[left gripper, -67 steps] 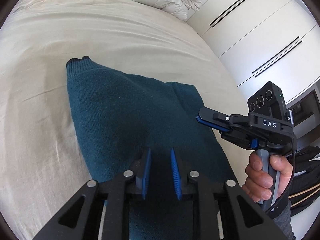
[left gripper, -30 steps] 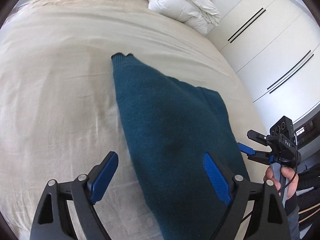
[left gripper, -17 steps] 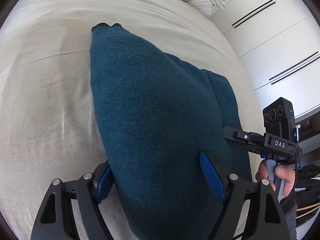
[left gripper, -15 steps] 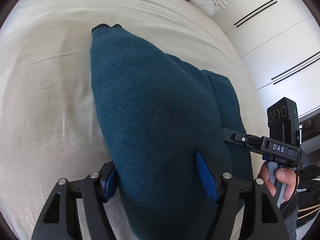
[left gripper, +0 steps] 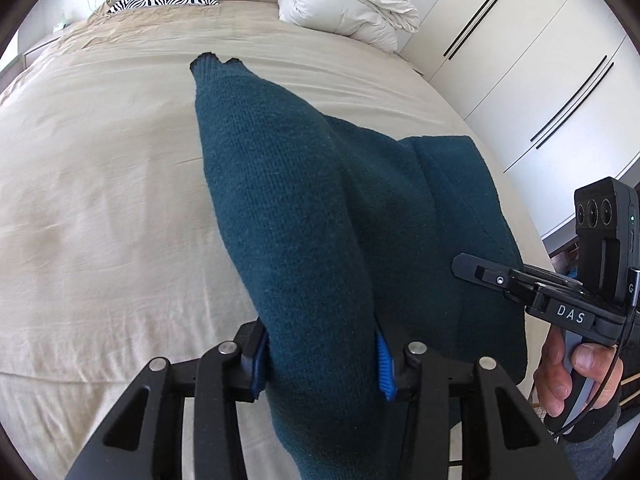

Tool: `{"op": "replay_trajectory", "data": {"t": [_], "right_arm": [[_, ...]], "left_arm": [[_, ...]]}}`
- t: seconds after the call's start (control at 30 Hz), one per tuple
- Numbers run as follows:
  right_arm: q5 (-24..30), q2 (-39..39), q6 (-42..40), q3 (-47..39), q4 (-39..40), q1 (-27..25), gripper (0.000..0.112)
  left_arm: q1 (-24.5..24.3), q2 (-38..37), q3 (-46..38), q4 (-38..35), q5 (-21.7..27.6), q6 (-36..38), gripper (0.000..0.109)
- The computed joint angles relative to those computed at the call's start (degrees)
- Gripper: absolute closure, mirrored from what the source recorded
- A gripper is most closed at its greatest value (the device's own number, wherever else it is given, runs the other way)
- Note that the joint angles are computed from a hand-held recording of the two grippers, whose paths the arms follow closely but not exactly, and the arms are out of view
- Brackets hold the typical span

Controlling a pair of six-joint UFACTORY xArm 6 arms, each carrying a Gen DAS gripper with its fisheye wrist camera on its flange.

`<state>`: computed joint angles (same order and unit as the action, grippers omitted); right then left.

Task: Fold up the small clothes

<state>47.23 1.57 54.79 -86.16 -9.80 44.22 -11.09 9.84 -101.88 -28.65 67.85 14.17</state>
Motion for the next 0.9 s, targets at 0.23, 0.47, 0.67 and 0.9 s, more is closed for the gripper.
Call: {"op": "replay_trajectory", "data": {"t": [0.23, 0.47, 0.67, 0.9], "right_arm": [[-1.4, 4.0, 4.3, -5.4, -0.2, 9.7, 0.092], [-7.7, 10.2, 7.3, -6.5, 4.1, 13.5, 0.092], [-15.1, 13.7, 9.9, -3.3, 7.1, 13.2, 0.09], [-33.7, 8.6, 10.4, 13.5, 18.8, 13.2, 0.076]], "left_arm": [[9.4, -17.0, 16.9, -0.1, 2.8, 8.1, 0.062], [15.5, -22.7, 26.8, 0.8, 2.2, 10.1, 0.062], [16.7, -24.3, 33.8, 2.1, -1.5, 11.4, 0.049], [14.2, -29.7, 40.8, 6.1, -9.3, 10.5, 0.038]]}}
